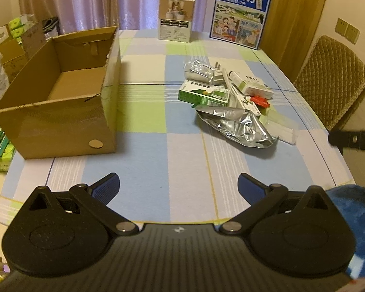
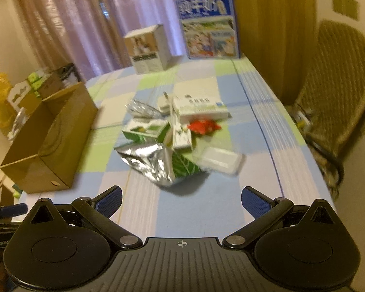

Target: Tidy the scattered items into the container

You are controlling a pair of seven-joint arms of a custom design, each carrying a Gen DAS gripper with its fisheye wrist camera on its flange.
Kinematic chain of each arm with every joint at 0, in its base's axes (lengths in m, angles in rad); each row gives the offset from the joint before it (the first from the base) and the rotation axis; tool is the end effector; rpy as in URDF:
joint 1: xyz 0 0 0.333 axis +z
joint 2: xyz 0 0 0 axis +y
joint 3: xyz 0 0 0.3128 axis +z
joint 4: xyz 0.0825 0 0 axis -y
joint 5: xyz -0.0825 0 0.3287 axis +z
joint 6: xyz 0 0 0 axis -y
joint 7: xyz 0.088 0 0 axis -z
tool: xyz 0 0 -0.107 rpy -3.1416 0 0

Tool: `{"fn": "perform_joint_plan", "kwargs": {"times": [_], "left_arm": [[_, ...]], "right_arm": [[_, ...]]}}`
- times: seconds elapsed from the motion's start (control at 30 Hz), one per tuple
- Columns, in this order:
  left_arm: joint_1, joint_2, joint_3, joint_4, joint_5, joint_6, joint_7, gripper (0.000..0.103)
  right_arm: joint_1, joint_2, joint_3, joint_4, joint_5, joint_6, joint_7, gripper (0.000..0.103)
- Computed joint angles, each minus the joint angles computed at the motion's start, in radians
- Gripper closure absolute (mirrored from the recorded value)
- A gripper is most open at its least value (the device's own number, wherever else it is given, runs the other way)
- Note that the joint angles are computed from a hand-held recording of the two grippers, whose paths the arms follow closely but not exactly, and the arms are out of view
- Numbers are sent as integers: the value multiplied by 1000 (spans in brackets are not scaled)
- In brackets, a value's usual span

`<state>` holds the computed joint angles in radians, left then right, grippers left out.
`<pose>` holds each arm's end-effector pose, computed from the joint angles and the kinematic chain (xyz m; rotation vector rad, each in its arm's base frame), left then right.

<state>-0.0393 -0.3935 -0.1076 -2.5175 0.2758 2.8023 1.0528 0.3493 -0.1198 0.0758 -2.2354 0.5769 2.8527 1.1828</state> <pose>0.4076 -0.0777 0.5199 -1.9389 1.6912 -0.6746 0.4679 0.1812 0.5262 -1.9239 1.3849 -0.3034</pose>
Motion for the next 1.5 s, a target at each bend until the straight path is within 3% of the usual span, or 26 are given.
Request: {"fn": "perform_joint_plan", "kwargs": {"times": [0.13,0.2,0.37,0.6,0.83,1.03,1.2,1.37,1.5], "left_arm": [[-7,39,3,48,21,3,61,1],[-38,68,29,79,4,13,146,1],[-123,156,94,165,-83,39,511,1],[-182,293,128,261,-280,77,1058,1],[-123,424,65,319,-360,113,1495,2],[-46,553,-13,434,-306,85,1577,10],[27,624,-100,482,-273,98,1654,10],[74,679,-151,491,-174,128,1741,10],[84,719,-162,518,-138,139,1743,15]], "right_arm": [[29,37,-46,64,191,8,-303,2],[2,69,-40,105,137,-29,-342,2],[-57,164,-27,217,48,-147,-446,2],[-122,327,5,372,-9,-257,-676,2],[-135,498,7,573,-170,-381,-765,2],[-140,624,11,741,-258,-474,-801,2],[-143,692,17,840,-286,-554,-833,2],[-140,724,17,876,-301,-581,-864,2],[-141,739,19,895,-296,-593,-872,2]]}}
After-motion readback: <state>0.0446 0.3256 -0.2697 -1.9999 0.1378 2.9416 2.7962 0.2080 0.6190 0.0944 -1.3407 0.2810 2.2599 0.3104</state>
